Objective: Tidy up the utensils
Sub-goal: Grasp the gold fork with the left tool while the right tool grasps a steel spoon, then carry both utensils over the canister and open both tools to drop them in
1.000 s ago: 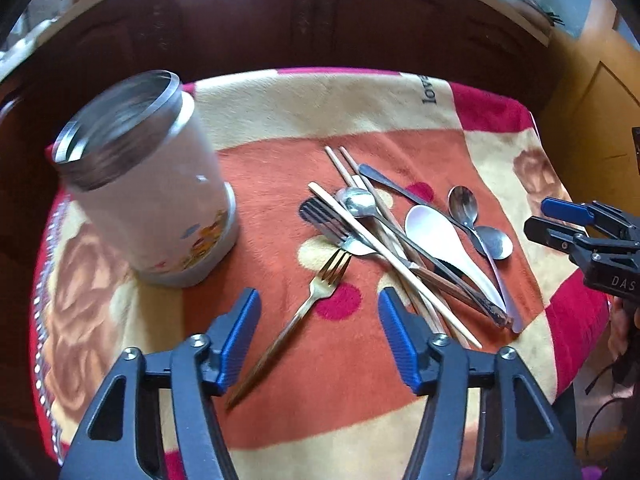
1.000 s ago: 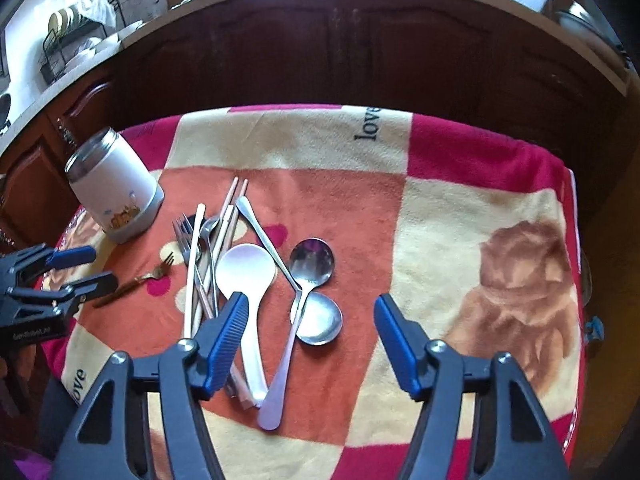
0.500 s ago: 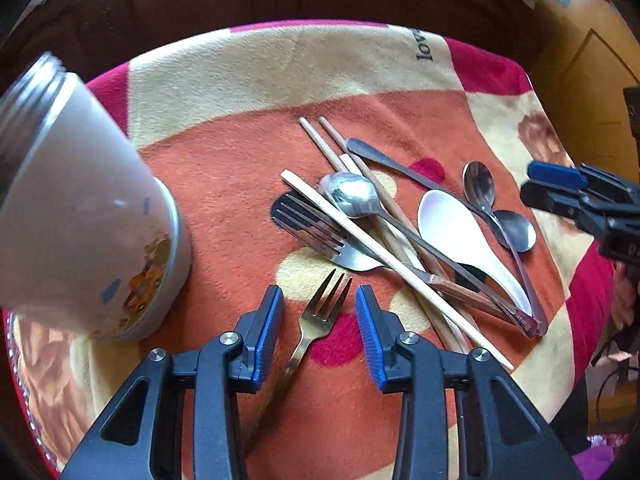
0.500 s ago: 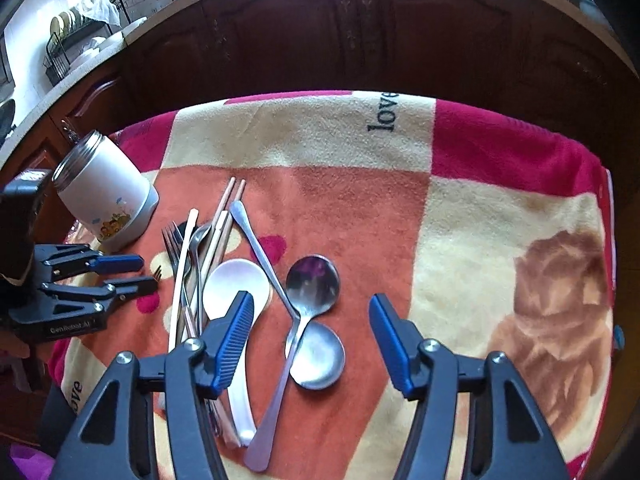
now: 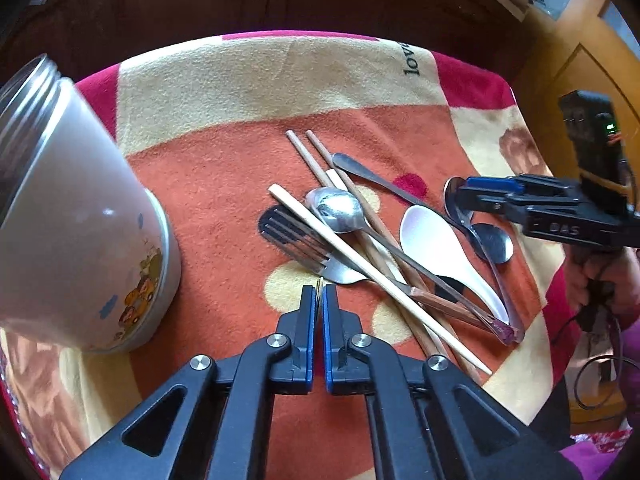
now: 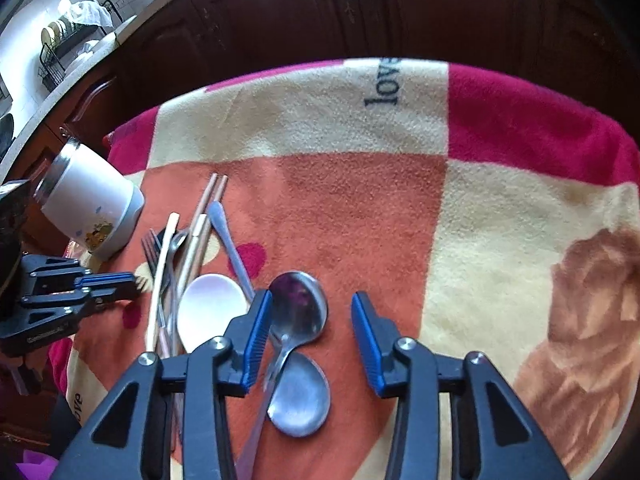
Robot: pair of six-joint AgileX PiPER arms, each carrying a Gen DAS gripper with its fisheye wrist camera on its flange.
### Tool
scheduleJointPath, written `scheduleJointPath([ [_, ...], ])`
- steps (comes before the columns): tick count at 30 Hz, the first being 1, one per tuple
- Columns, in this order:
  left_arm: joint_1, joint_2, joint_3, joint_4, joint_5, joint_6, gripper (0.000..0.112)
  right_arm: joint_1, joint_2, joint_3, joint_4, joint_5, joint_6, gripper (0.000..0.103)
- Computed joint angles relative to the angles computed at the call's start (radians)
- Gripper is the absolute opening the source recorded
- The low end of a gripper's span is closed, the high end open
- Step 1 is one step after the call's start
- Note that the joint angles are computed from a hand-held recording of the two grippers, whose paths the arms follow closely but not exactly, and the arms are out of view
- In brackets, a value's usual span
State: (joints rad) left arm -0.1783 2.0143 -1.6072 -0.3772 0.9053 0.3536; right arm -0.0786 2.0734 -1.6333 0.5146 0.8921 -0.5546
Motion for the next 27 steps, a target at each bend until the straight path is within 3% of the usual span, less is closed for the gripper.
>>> scheduleJointPath([
  [2, 0.021, -0.007, 0.006, -0.037, 0.015, 0.006, 0.028, -0.005, 0.007, 0.000, 0.036, -0.007, -0.052, 0.040],
  [3, 0.032, -0.011, 0.006, -0.055, 0.024, 0.008, 0.028, -0.010, 0.013, -0.007, 0.057, 0.005, -0.080, 0.031],
  [4, 0.041, -0.015, 0.007, -0.071, 0.030, 0.006, 0.028, -0.009, 0.017, -0.013, 0.055, 0.011, -0.081, 0.009],
  [8, 0.075, -0.044, 0.028, -0.160, 0.045, 0.001, 0.027, -0.018, -0.029, 0.037, 0.075, -0.020, -0.120, 0.004],
  [18, 0.108, -0.146, 0.056, -0.286, 0.059, -0.019, 0.027, -0.042, -0.225, 0.164, 0.028, -0.084, -0.149, 0.003],
  [27, 0.150, -0.198, -0.051, -0.317, 0.117, -0.056, 0.027, -0.028, -0.344, 0.111, 0.033, -0.067, -0.127, 0.003],
])
